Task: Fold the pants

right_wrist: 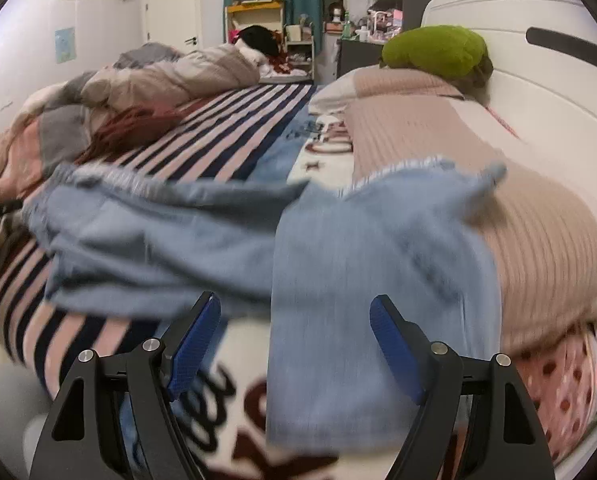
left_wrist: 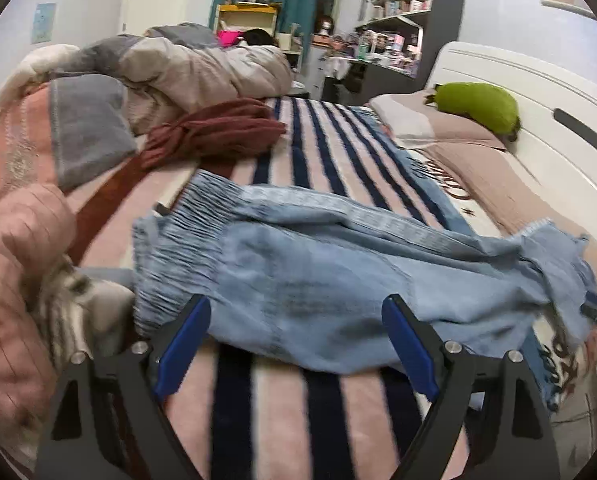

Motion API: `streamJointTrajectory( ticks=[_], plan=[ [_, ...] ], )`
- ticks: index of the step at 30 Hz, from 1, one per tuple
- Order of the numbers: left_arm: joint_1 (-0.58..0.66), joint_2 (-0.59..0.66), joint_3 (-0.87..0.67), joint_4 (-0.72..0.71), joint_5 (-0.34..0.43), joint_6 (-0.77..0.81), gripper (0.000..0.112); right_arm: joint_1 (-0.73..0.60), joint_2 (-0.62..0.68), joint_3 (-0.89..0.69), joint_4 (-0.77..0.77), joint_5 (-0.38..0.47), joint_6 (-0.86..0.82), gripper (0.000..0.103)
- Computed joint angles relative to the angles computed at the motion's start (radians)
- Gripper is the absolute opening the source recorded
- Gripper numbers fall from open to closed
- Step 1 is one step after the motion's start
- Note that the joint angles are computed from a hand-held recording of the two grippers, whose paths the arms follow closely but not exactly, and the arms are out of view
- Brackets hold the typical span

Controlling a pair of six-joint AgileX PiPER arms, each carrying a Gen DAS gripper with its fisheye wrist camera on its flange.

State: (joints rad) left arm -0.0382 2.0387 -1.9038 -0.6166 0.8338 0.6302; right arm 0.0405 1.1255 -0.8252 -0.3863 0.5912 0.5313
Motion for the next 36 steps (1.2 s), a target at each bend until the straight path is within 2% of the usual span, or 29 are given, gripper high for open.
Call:
streamJointTrajectory(
  ticks=[2, 4, 5, 8, 9, 11, 15, 16, 17, 19, 22, 25, 29, 30, 33, 36],
  plan=[
    [-0.011, -0.030, 0.056, -0.034, -0.003, 0.030, 0.085, 0.063, -0.034, 0.065, -0.093, 0.001, 0.118, 0.074],
    [-0.017, -0.060, 0.116, -0.080, -0.019, 0.071, 0.085, 0.150, -0.044, 0.142, -0.284, -0.011, 0.318, 0.074],
    [-0.019, -0.075, 0.150, -0.111, -0.033, 0.098, 0.085, 0.190, -0.045, 0.174, -0.384, 0.011, 0.418, 0.074],
    [-0.031, -0.106, 0.217, -0.145, -0.068, 0.120, 0.085, 0.335, 0.023, 0.224, -0.684, 0.168, 0.718, 0.074],
    [-0.032, -0.108, 0.220, -0.145, -0.067, 0.120, 0.085, 0.370, 0.054, 0.249, -0.782, 0.195, 0.815, 0.074],
    [-0.034, -0.116, 0.228, -0.142, -0.065, 0.117, 0.085, 0.408, 0.105, 0.269, -0.880, 0.247, 0.917, 0.074],
    [-0.041, -0.136, 0.238, -0.114, -0.079, 0.115, 0.085, 0.478, 0.221, 0.272, -0.968, 0.442, 1.006, 0.069],
    [-0.039, -0.130, 0.228, -0.114, -0.076, 0.117, 0.085, 0.476, 0.218, 0.273, -0.972, 0.460, 1.002, 0.055],
    [-0.039, -0.130, 0.226, -0.114, -0.075, 0.117, 0.085, 0.469, 0.210, 0.268, -0.969, 0.470, 0.989, 0.033],
    [-0.039, -0.127, 0.222, -0.119, -0.072, 0.120, 0.085, 0.446, 0.191, 0.244, -0.959, 0.484, 0.930, 0.010],
    [-0.042, -0.118, 0.210, -0.128, -0.066, 0.124, 0.085, 0.418, 0.155, 0.206, -0.962, 0.474, 0.843, 0.003],
    [-0.053, -0.100, 0.178, -0.126, -0.056, 0.109, 0.085, 0.363, 0.097, 0.147, -0.949, 0.446, 0.723, 0.003],
    [-0.071, -0.070, 0.127, -0.116, -0.049, 0.087, 0.085, 0.217, 0.051, 0.010, -0.869, 0.331, 0.492, 0.002],
    [-0.076, -0.063, 0.115, -0.115, -0.046, 0.084, 0.085, 0.158, 0.051, -0.044, -0.829, 0.285, 0.410, 0.002],
    [-0.090, -0.038, 0.074, -0.110, -0.041, 0.061, 0.085, 0.052, 0.081, -0.169, -0.740, 0.217, 0.238, 0.002],
    [-0.107, -0.006, 0.027, -0.094, -0.041, 0.031, 0.085, -0.080, 0.178, -0.340, -0.587, 0.161, 0.022, 0.002]
  ],
)
